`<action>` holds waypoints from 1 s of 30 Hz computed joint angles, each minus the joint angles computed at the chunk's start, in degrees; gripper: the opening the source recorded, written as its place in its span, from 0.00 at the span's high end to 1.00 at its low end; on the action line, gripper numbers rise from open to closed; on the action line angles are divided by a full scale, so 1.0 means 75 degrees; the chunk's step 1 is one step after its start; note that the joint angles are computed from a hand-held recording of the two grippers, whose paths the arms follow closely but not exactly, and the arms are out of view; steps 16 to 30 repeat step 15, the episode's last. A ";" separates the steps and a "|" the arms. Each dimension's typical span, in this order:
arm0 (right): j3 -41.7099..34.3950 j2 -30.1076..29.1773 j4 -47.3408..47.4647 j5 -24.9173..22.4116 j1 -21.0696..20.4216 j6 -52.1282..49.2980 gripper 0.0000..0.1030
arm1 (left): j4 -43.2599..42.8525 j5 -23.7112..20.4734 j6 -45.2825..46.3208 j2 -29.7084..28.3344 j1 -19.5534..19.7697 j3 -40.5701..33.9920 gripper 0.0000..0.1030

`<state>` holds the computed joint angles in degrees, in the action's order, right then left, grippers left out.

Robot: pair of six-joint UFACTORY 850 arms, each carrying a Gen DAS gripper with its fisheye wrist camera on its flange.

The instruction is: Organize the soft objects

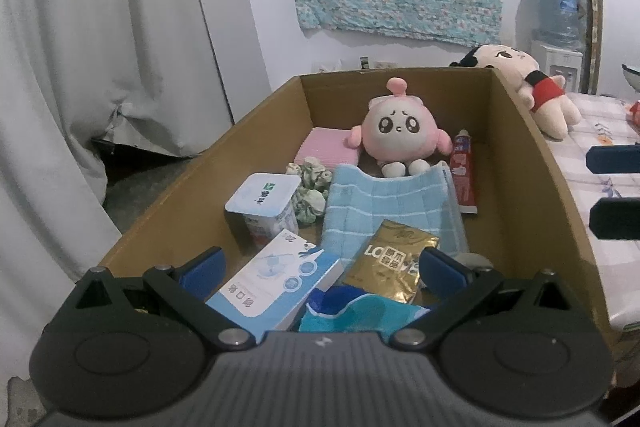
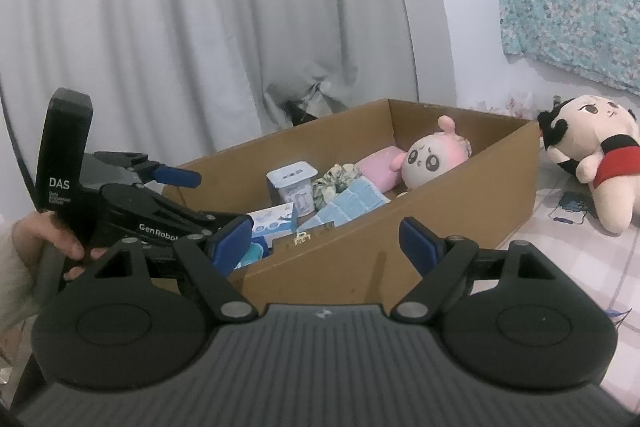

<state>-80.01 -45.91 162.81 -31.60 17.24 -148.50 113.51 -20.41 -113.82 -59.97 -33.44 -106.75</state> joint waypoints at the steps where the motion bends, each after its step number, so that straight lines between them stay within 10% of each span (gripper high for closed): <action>1: -0.0012 0.0002 -0.0099 0.0016 -0.0009 0.0042 0.21 | 0.0034 0.0035 -0.0009 -0.0006 -0.0001 -0.0012 0.00; 30: -0.0014 -0.0025 -0.0064 0.0051 -0.0032 0.0054 0.21 | 0.0464 -0.0106 -0.0753 -0.0009 -0.0031 -0.0005 0.02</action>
